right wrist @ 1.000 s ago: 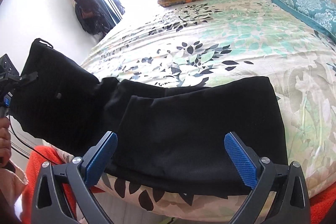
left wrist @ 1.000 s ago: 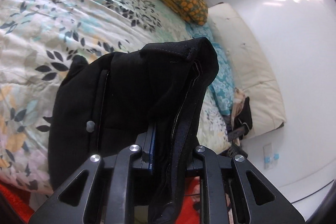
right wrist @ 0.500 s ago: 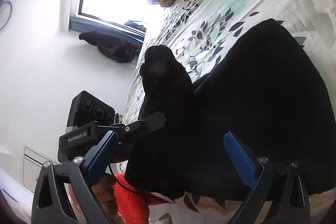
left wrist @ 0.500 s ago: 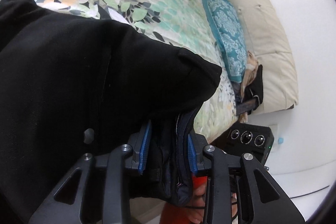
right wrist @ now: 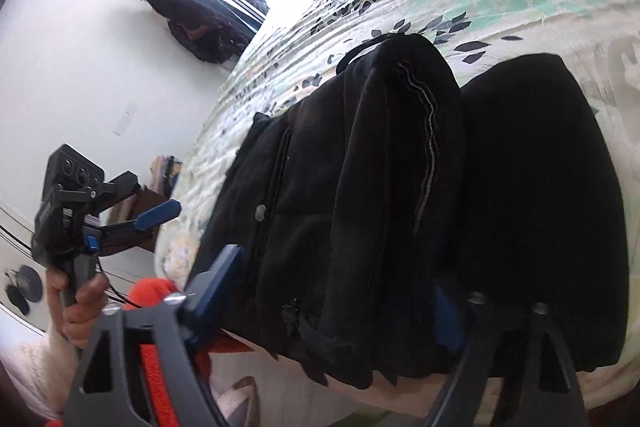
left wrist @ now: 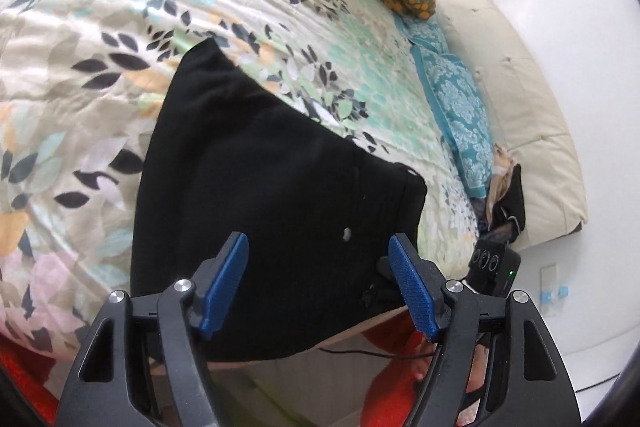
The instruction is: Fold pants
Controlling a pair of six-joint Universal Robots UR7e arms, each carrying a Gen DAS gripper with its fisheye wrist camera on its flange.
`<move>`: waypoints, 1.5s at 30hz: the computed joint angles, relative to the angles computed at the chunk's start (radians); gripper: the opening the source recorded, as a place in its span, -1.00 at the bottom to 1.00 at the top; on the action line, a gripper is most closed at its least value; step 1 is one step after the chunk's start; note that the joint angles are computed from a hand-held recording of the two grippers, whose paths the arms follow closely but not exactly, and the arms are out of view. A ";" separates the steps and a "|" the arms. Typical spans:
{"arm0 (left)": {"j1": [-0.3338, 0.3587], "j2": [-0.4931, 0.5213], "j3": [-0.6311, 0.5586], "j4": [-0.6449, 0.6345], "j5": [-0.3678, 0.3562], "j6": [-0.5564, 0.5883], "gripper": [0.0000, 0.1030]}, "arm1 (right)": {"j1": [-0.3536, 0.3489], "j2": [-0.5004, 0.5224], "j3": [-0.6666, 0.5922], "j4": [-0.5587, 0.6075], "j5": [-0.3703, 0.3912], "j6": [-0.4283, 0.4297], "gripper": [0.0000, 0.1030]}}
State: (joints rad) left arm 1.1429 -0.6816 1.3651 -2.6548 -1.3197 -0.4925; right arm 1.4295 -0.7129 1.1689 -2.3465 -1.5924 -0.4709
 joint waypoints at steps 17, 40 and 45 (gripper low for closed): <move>-0.059 0.007 0.031 -0.015 0.178 0.109 0.45 | -0.074 -0.097 0.010 -0.071 -0.012 0.138 -0.62; -0.139 0.116 0.022 -0.054 0.443 0.376 0.45 | -0.067 -0.100 0.047 -0.153 -0.168 0.168 0.09; -0.147 0.187 -0.002 -0.040 0.565 0.487 0.45 | -0.053 -0.143 0.111 -0.313 -0.202 0.184 0.36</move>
State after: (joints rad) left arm 0.9957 -0.4945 1.3631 -2.6944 -0.7552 -0.0051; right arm 1.3768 -0.8562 1.2801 -2.6593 -1.7947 -0.2873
